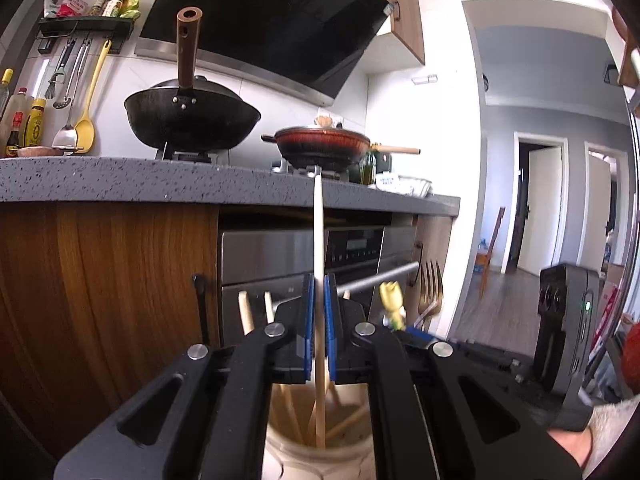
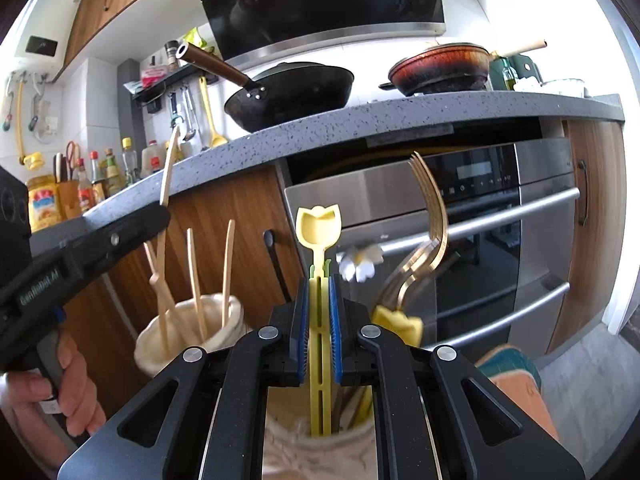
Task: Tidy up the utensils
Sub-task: 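Carry the chopstick and yellow utensil up over the holder pots, then open the left tool over the tall pot while the right tool opens over the small pot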
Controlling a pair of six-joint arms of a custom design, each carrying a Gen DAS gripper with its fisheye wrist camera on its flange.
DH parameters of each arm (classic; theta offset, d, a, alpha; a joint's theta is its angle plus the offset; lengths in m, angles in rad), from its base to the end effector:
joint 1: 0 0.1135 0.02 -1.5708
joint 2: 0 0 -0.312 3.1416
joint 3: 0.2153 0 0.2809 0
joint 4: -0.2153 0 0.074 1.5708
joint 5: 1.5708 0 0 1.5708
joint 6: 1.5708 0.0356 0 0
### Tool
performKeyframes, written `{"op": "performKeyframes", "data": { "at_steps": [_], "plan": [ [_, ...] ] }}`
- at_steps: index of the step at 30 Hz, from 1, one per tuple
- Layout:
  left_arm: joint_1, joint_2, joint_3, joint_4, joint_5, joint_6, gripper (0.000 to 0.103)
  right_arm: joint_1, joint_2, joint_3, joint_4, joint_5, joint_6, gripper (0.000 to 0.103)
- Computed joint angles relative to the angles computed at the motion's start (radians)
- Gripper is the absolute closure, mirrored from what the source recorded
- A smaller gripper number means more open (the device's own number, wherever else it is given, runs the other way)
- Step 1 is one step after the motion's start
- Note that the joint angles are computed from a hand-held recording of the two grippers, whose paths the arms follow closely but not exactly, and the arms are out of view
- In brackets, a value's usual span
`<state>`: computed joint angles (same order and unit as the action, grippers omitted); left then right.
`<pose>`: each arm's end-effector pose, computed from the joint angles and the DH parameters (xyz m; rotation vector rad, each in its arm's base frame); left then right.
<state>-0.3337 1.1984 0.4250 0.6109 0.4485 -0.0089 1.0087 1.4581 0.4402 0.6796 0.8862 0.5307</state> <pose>0.2306 -0.0963 0.2382 0.6096 1.6507 -0.6384 0.1678 0.2147 0.1895 0.1524 1.7830 0.2580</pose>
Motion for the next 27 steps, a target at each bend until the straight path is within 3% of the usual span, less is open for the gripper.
{"op": "performKeyframes", "data": {
  "at_steps": [7, 14, 15, 17, 19, 23, 25, 27],
  "plan": [
    [0.02, -0.081, -0.009, -0.215, 0.008, 0.098, 0.098, 0.075, -0.018, 0.014, -0.177, 0.049, 0.096, 0.092],
    [0.0, -0.061, 0.006, -0.288, -0.028, 0.116, 0.097, 0.081, -0.006, 0.042, -0.279, 0.031, 0.152, 0.091],
    [-0.003, -0.066, 0.006, -0.294, -0.04, 0.116, 0.097, 0.084, -0.01, 0.044, -0.287, 0.034, 0.153, 0.084],
    [0.0, -0.08, 0.004, -0.302, -0.031, 0.117, 0.091, 0.096, -0.025, 0.047, -0.303, 0.044, 0.154, 0.074],
    [0.007, -0.106, 0.0, -0.314, -0.023, 0.116, 0.069, 0.112, -0.041, 0.05, -0.328, 0.071, 0.162, 0.072],
    [0.029, -0.178, -0.014, -0.365, -0.009, 0.128, 0.067, 0.184, -0.09, 0.056, -0.449, 0.158, 0.25, 0.058],
    [0.055, -0.225, -0.034, -0.4, 0.014, 0.142, 0.06, 0.23, -0.1, 0.065, -0.544, 0.201, 0.324, 0.056],
    [0.071, -0.255, -0.05, -0.434, 0.022, 0.154, 0.056, 0.274, -0.089, 0.093, -0.711, 0.211, 0.456, 0.052]
  ]
}}
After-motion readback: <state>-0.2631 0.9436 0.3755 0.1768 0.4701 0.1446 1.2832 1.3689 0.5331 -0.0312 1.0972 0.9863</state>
